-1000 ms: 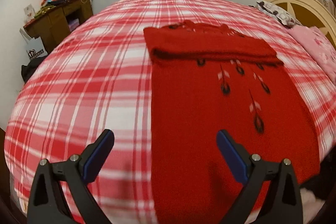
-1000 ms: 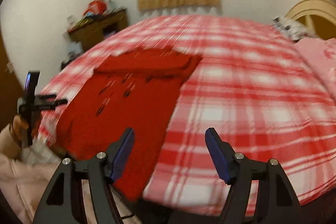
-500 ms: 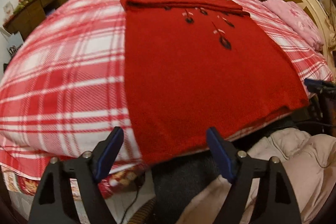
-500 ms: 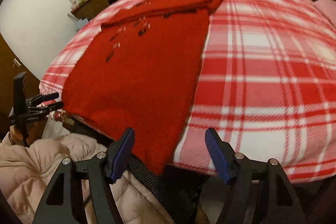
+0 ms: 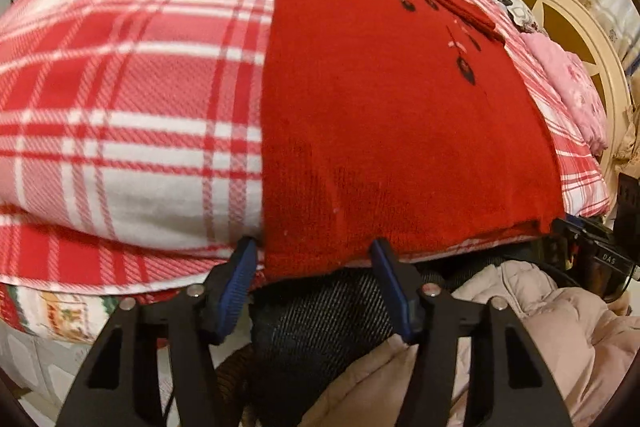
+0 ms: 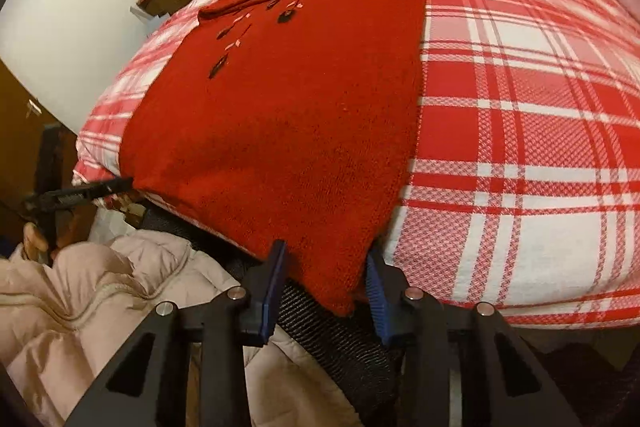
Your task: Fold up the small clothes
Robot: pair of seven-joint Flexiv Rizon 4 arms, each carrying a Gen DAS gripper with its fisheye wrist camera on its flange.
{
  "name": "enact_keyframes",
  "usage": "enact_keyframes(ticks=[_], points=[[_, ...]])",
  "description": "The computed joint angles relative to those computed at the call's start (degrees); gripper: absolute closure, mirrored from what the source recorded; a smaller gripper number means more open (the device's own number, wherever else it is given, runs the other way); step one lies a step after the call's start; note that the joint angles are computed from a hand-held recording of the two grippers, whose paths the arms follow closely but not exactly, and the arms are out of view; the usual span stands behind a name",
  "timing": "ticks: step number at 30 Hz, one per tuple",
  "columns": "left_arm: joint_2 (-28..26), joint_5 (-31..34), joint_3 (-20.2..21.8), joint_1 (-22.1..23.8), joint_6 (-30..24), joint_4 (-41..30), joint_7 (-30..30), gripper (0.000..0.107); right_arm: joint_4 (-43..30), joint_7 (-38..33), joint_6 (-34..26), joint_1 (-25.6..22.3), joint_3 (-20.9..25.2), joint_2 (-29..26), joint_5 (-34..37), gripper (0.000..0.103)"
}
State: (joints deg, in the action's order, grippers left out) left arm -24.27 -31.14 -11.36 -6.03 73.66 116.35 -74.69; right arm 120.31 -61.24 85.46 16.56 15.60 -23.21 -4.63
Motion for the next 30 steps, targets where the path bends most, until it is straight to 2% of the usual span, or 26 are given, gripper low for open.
enact_keyframes(ticks=[2,4,5,6,7,8,9,10,13,16,21,23,24,27,30], points=[[-0.18,0.86,0.51,-0.48,0.05,-0.07,-0.45,0.046,-0.48,-0.85,0.40,-2.08,2.28,-0.54,1.94,0.064],[-0.17,0.94,0.35,-0.52,0.66,0.28,-0.71,0.046,-0.22,-1.28,0.67,-2.31,2.57,-0.50,2.35,0.064],[-0.16,0.46,-0.15,-0.14,0.82,0.42,-0.44,0.051,0.10,-1.08,0.86,-1.57,1.80,-0.27,1.95,0.067],[-0.12,-0.46,-1.04,0.51,0.82,0.63,0.27,0.062,0.48,-0.42,0.81,-0.11,0.17,0.09,1.10,0.084],[0.13,-1.92,-2.29,1.43,0.98,1.18,1.57,0.068,0.51,0.40,0.25,-0.23,0.06,0.10,-0.34,0.095],[0.42,-3.78,-3.82,2.37,1.43,1.83,3.33,0.079,-0.54,-1.32,-1.22,-1.55,1.80,-0.25,1.27,0.097],[0.51,-5.53,-5.18,3.04,1.66,2.07,5.12,0.088,-1.89,-3.43,-2.35,-4.47,5.42,-1.04,3.71,0.097],[0.90,-6.56,-5.74,3.23,1.68,2.41,6.53,0.088,-2.70,-5.23,-2.85,-6.44,7.89,-1.47,5.66,0.097],[2.20,-6.57,-5.04,2.17,2.76,2.99,9.14,0.090,-3.13,-8.43,-2.37,-7.12,9.21,-0.63,7.86,0.097],[3.89,-12.85,-8.20,3.65,4.59,4.34,15.10,0.090,-5.72,-15.34,-1.15,-13.26,16.70,-0.84,14.55,0.097],[5.57,-20.74,-8.34,3.05,6.08,3.29,21.94,0.090,-13.00,-25.04,-0.67,-21.07,24.82,-2.84,22.86,0.097],[3.96,-24.00,-8.62,2.88,6.51,0.07,24.61,0.090,-16.48,-25.63,-0.79,-20.13,23.21,-4.00,23.67,0.097],[2.68,-22.89,-7.37,1.78,6.10,-2.13,23.44,0.090,-17.70,-25.00,-0.66,-18.61,21.02,-4.12,23.53,0.097],[-1.84,-18.23,-4.46,0.43,4.81,-9.39,19.68,0.090,-22.88,-21.93,-0.93,-15.11,15.77,-6.80,23.22,0.097],[-7.22,-9.81,0.14,-1.86,2.46,-17.44,11.96,0.090,-26.25,-16.22,-0.61,-10.56,8.73,-9.35,20.92,0.097]])
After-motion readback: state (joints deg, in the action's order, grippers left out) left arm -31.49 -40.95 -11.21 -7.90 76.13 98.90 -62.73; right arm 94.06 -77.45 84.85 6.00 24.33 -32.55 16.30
